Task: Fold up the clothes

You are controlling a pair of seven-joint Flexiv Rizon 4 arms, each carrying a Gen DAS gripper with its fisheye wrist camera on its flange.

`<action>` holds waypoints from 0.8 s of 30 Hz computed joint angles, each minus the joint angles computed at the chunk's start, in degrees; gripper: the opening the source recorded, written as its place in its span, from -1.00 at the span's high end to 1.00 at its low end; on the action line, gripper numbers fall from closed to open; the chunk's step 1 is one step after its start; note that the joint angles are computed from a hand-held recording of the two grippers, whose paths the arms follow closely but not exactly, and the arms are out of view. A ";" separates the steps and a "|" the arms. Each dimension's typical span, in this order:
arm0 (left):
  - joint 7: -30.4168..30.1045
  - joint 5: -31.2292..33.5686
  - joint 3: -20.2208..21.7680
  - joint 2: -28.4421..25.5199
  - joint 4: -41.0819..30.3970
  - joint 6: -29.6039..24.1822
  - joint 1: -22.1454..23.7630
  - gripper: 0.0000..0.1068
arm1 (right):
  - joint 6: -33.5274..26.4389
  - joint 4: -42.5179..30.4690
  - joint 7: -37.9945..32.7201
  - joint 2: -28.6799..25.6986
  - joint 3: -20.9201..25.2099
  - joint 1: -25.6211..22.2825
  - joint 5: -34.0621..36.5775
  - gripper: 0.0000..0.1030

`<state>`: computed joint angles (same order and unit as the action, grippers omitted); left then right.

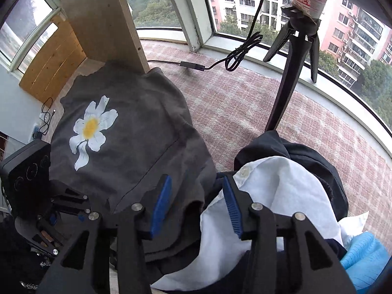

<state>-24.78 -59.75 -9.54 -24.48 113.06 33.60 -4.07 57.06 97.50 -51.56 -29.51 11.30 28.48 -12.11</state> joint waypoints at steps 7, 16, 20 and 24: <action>-0.73 4.60 2.77 -1.25 2.06 8.81 0.97 0.44 | -3.59 0.00 1.58 -0.72 -2.82 2.74 -5.68 0.94; 1.76 8.05 -0.54 -2.87 2.63 8.73 3.41 0.44 | -7.55 3.47 13.29 2.64 -6.29 3.90 -16.83 0.94; 5.19 5.07 -0.19 -1.09 3.76 7.25 4.07 0.44 | -4.21 5.25 19.96 3.38 -7.76 3.52 -21.06 0.94; 5.16 7.15 1.10 -1.48 3.64 8.21 3.28 0.44 | -7.85 2.88 19.04 1.20 -7.17 3.22 -22.01 0.94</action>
